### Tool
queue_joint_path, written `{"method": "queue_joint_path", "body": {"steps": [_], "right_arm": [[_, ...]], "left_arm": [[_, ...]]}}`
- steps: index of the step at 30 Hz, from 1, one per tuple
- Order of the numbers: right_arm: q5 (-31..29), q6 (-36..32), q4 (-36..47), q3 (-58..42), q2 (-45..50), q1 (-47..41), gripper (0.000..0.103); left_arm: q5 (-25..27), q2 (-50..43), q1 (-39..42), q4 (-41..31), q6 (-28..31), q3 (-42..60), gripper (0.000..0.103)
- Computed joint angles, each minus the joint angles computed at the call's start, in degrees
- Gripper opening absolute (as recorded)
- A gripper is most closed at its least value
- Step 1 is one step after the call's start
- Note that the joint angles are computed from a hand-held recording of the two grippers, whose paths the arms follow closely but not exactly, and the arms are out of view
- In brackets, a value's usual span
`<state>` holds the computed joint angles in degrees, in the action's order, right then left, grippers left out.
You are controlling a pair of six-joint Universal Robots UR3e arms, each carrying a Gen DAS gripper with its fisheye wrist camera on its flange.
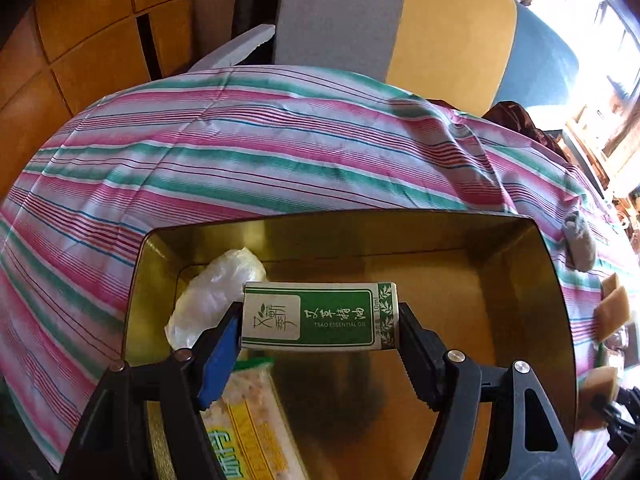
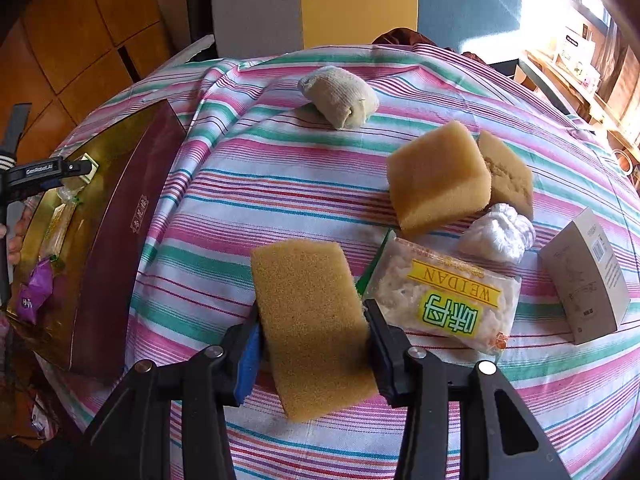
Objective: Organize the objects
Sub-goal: 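Lower the green box into the gold tray and open the left tool, then carry the yellow sponge into the gold tray and release it with the right tool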
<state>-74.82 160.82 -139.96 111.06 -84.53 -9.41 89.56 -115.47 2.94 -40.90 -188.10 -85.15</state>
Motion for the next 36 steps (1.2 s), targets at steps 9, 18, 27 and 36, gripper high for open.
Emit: {"method": "queue_joint_path", "body": {"steps": [9, 18, 27, 36], "right_arm": [[0.2, 0.2, -0.5, 0.2, 0.2, -0.1, 0.047], [-1.1, 0.6, -2.0, 0.7, 0.2, 0.7, 0.047], [-3.2, 2.2, -3.0, 0.6, 0.4, 2.0, 0.047], [-1.1, 8.1, 1.4, -5.7, -2.7, 5.9, 0.047]], "left_arm": [[0.2, -2.7, 0.9, -1.0, -1.2, 4.2, 0.087], [4.7, 13.7, -1.5, 9.4, 0.2, -13.8, 0.087], [12.5, 34.2, -7.3, 13.7, -1.0, -32.4, 0.092], [13.6, 45.4, -7.8, 12.0, -3.4, -41.0, 0.093]]}}
